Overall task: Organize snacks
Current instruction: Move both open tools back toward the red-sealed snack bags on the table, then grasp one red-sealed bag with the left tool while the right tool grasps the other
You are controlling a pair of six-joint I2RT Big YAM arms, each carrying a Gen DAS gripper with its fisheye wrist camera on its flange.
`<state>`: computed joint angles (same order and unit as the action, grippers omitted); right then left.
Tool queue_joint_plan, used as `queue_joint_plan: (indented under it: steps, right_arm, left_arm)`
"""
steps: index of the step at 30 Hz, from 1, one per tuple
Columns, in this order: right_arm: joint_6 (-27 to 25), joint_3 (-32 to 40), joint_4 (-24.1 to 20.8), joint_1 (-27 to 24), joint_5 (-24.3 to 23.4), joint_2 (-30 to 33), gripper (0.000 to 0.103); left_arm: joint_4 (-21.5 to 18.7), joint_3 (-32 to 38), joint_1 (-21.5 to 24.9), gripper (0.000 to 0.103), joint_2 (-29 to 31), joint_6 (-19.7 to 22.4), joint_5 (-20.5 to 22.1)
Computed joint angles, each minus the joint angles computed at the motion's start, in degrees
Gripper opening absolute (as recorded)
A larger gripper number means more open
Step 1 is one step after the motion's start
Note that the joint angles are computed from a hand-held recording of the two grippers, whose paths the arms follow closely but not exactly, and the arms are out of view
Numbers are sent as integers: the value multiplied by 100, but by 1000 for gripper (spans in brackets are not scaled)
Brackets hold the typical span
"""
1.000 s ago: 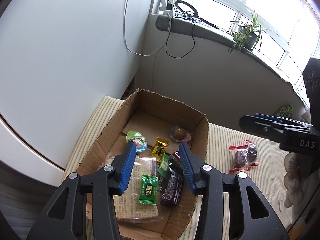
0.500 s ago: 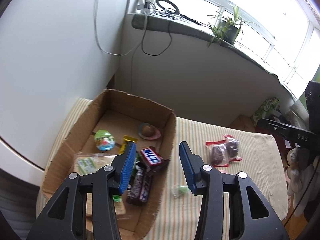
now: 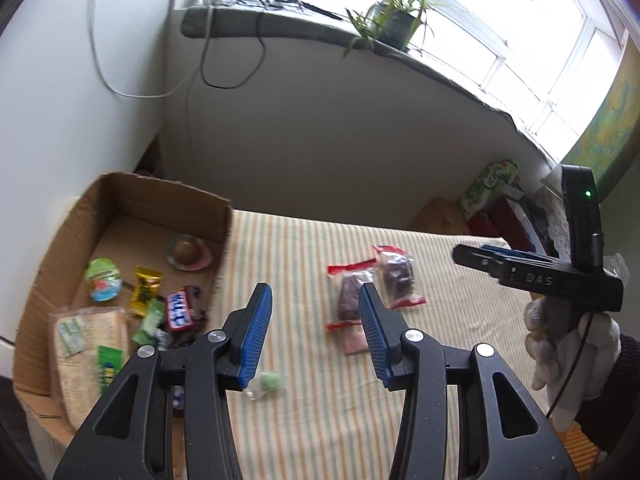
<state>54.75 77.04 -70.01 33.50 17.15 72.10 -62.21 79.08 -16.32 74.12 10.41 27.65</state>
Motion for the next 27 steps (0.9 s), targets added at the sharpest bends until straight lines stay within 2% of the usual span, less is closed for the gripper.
queue_joint_plan:
  steps: [10,24,27]
  right_arm:
    - [-131,-415,396,-273,-507,-62,79]
    - [-393,-628,791,-575,-1177,169,79]
    - [-409,-623,836,-614,-1241,217,75]
  left_arm:
    - [-260,74,-646,44,471,-111,-125]
    - [-388,184,-803,44,893,-254,-306]
    - [-423,189,-800,44,930,-213,-293]
